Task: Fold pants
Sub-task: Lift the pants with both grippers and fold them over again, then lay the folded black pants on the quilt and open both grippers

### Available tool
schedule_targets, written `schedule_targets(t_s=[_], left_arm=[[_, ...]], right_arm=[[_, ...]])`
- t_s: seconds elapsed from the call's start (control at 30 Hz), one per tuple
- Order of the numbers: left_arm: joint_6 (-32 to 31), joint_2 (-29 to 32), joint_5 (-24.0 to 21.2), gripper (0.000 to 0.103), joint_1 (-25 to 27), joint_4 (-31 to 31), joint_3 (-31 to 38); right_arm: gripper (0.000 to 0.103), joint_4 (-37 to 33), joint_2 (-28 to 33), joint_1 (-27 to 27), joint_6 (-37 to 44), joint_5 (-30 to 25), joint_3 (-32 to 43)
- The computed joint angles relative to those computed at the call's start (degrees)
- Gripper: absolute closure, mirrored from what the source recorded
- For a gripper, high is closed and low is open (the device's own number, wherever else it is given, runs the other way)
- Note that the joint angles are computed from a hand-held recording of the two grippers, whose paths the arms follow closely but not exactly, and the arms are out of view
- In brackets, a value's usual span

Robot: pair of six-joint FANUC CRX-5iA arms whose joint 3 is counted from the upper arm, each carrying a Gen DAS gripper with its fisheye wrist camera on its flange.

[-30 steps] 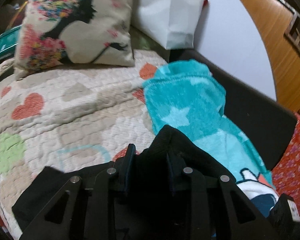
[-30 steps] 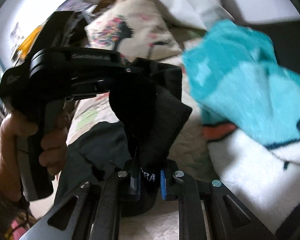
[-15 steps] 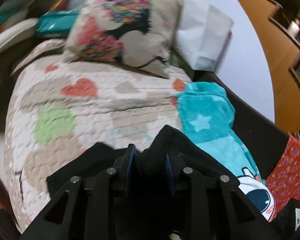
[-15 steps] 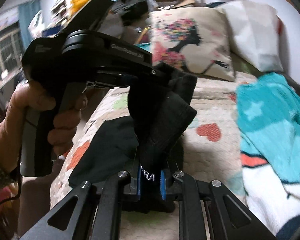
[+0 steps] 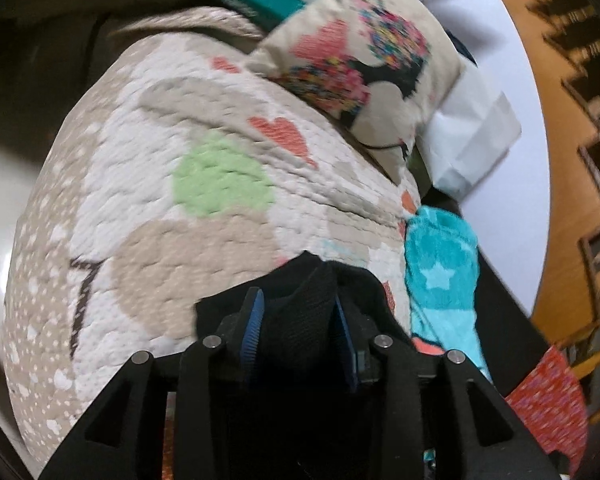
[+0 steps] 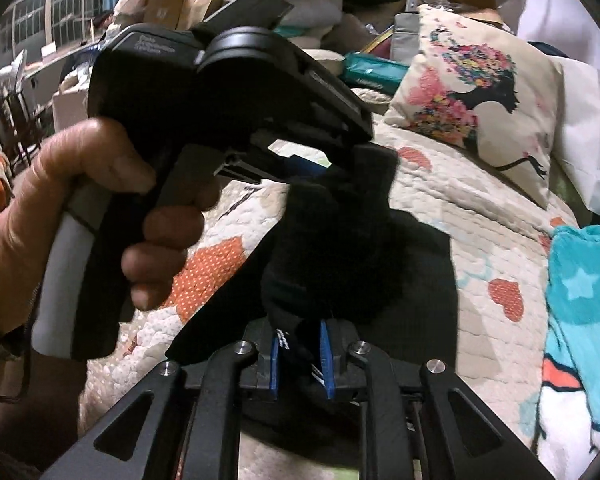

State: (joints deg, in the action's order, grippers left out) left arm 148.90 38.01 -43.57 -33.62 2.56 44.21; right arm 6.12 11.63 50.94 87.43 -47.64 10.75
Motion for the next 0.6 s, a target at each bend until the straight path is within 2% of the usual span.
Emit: schedule_targets(t_s=[0.03, 0.1, 0.17, 0.23, 0.27, 0.3, 0.33, 0.47, 0.6], left_arm=[[0.94, -2.11, 3.24, 0.069, 0.36, 0.76, -4.35], [4.0, -5.47, 6.86, 0.069, 0.76, 0.19, -10.31], [6.37, -7.87, 8.4, 0.069, 1.09, -0.58, -14.23], [9.31, -9.45, 8.1, 0.069, 1.21, -2.37, -16.19], [10.56, -10.01, 7.42, 0.069, 1.23, -3.19, -16.71], [11.52, -10.51, 6.36, 0.068, 1.24, -3.79, -17.08], [12.32, -10.8, 5.27, 0.068, 1.15, -4.56, -17.11], [17.06, -11.09, -2.59, 0.067, 0.08, -9.87, -14.35], [19.25, -11.14, -8.83, 0.067, -0.66, -11.23, -12.8]], right_arm=[[0.081, 0.41, -0.11, 0.42, -0.09, 0.11, -0.45], [0.074, 0.63, 0.0, 1.0, 0.45, 0.27, -0.97], [0.071, 1.48, 0.03, 1.77, 0.25, 0.75, -1.69], [0.066, 2.31, -0.02, 2.14, 0.08, 1.65, -2.52], [0.055, 1.98, -0.25, 2.36, 0.4, 1.76, -2.81], [0.039, 0.65, -0.36, 2.37, 1.49, 1.66, -2.69], [0.034, -1.21, -0.48, 2.35, 3.2, 1.43, -2.35], [0.032, -1.72, -2.0, 4.36, 7.92, 1.6, -4.1], [0.032, -4.05, -4.42, 4.72, 14.0, -1.14, -4.72]])
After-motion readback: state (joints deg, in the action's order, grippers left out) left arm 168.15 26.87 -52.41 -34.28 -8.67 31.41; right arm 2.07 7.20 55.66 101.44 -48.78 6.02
